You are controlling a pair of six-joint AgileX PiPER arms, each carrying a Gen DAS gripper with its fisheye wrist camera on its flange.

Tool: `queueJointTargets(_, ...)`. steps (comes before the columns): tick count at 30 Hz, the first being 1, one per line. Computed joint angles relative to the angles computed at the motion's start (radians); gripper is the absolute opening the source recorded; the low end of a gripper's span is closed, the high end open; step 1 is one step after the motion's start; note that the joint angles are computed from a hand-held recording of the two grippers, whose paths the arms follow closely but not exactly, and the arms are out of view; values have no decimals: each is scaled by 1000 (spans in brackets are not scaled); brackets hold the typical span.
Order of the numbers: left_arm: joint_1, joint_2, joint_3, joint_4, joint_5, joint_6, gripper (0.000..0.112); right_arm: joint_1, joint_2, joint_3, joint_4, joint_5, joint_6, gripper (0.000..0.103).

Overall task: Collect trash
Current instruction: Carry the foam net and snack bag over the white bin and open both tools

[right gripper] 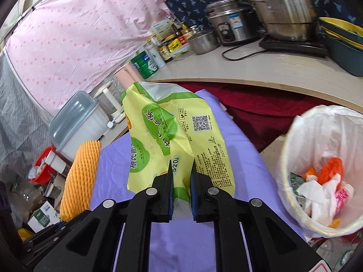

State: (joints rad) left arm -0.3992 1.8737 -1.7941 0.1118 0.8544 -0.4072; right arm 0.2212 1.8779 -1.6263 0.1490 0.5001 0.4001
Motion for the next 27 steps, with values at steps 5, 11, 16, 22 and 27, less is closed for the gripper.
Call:
queueJointTargets(5, -74, -4, -7, 34, 11, -32, 16, -52, -114, 163, 33, -57, -23, 11)
queueJointTargets(11, -164, 23, -54, 67, 36, -58, 16, -126, -221, 305, 65, -98, -57, 11)
queueJointTargets(16, -229, 59, -110, 79, 59, -63, 16, -226, -305, 411, 117, -119, -123, 11)
queueJointTargets(22, -287, 127, -212, 75, 101, -50, 16, -371, -361, 513, 260, -131, -282, 11)
queueJointTargets(27, -328, 188, -306, 76, 139, -38, 16, -463, -349, 544, 334, -130, -365, 11)
